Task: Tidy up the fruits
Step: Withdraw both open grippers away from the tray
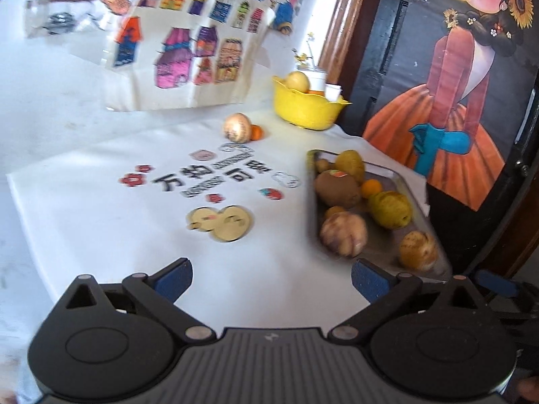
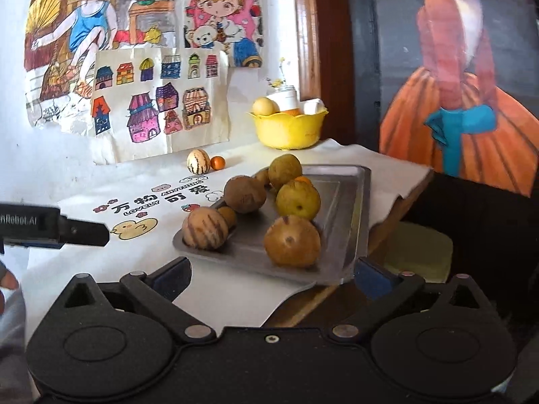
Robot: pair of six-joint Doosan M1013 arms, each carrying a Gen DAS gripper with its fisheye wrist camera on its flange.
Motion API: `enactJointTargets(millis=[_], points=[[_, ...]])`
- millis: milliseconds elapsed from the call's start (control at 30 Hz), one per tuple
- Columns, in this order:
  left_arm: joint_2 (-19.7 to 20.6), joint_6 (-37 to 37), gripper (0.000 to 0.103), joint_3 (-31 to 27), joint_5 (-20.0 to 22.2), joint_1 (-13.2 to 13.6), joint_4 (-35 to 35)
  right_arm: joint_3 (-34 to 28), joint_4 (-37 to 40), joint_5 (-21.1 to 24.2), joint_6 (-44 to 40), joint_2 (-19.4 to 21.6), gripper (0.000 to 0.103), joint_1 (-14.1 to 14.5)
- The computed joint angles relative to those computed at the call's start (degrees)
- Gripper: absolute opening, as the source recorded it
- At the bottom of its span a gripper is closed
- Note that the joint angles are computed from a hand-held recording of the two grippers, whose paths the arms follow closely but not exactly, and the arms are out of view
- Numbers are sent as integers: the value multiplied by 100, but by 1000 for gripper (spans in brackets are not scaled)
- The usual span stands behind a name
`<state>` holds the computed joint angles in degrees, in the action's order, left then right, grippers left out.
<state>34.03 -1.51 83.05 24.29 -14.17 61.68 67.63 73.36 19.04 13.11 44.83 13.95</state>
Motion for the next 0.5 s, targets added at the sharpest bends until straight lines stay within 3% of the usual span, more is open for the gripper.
enactJointTargets(millis=[233, 367, 500], points=[[-247, -895, 103, 518, 583, -123, 1117, 396, -610, 30, 744, -259, 102, 98], [-318, -910, 103, 629, 841, -112, 1094, 391, -957, 345, 1116, -293, 102, 155], [-362, -934, 103, 695, 985, -27, 946, 351, -714, 447, 885, -284, 102, 237]])
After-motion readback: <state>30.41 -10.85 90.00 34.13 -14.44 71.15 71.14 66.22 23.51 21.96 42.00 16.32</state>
